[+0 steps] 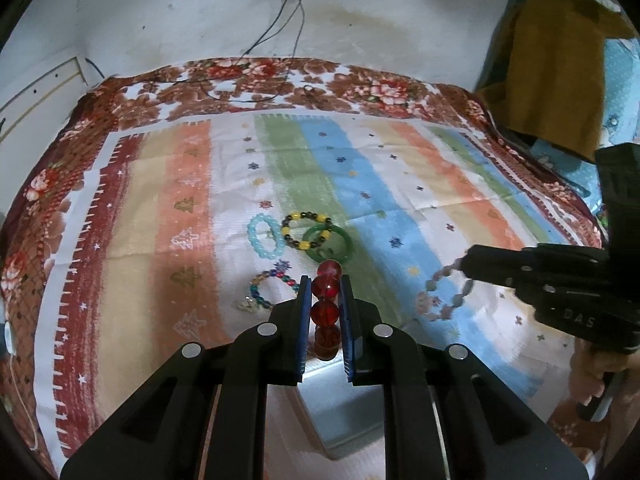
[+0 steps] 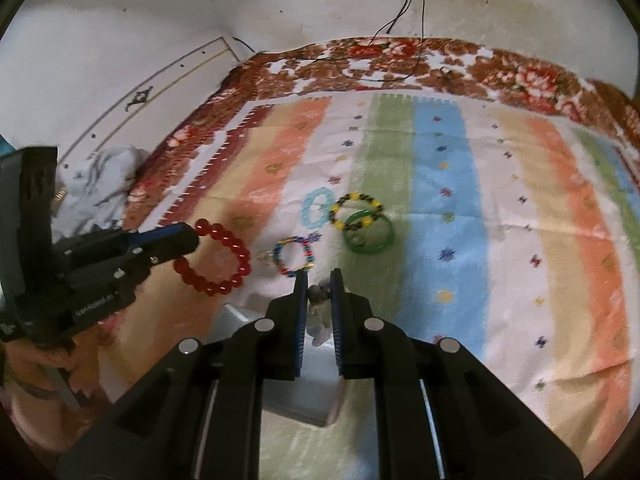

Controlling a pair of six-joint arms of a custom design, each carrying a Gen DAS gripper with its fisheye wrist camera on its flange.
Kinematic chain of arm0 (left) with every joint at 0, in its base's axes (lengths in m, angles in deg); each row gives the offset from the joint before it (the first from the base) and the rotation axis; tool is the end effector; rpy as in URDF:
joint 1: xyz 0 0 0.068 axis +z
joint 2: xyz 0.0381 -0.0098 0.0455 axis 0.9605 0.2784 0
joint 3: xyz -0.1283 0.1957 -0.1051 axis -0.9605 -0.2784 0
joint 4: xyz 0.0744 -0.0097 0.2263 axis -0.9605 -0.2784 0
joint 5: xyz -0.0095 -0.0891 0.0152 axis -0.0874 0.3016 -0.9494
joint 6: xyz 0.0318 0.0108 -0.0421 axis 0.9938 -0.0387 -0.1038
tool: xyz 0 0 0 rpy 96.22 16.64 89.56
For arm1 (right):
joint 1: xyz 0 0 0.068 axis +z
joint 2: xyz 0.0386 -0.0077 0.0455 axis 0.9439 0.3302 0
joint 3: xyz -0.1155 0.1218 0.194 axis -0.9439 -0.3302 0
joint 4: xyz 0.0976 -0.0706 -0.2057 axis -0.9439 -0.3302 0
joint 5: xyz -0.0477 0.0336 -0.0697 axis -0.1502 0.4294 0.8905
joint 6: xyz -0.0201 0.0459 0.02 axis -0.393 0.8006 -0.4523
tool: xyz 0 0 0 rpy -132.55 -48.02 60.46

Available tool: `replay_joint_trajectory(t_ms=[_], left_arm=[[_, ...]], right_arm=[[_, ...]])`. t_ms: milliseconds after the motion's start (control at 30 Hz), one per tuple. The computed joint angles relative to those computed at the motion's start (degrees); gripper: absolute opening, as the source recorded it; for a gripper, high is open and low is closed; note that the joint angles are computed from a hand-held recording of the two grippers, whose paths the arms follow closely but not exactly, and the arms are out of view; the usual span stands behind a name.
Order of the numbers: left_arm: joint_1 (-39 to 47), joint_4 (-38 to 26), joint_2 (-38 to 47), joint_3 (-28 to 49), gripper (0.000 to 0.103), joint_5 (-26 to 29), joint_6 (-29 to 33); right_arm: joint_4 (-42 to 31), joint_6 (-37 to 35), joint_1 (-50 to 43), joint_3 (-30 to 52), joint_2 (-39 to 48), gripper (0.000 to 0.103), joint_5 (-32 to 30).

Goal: Organize jewelry
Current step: 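Lift red bracelet with left tool while right tool carries stone bracelet toward tin, then open left tool over tin box while right tool releases stone bracelet into it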

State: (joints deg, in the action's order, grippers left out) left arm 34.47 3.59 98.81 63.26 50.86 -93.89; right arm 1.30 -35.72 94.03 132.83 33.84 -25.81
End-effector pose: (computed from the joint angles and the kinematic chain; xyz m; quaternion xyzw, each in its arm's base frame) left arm 0.1430 -0.1018 0.4347 -0.0472 0.9271 -0.0827 0.3626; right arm 0.2283 0.1114 0.4042 -0.2837 0.8909 0.2093 0.2863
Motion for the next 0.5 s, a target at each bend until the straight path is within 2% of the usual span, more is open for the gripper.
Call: replay_joint_trajectory(t_ms=[200,500], left_arm=[[-6.5,-1.3,-0.5,0.0,0.013,-3.3,-4.1],[-11.4,-1.5,-2.0,-2.7,0.013,-4.9,-7.9]], right_arm=[[-0.3,-0.2,0.6,-2.9,-3.0,0.013,-0.8],[-0.4,-0.2,1.9,-7.6,-6.9,0.013,-2.0]])
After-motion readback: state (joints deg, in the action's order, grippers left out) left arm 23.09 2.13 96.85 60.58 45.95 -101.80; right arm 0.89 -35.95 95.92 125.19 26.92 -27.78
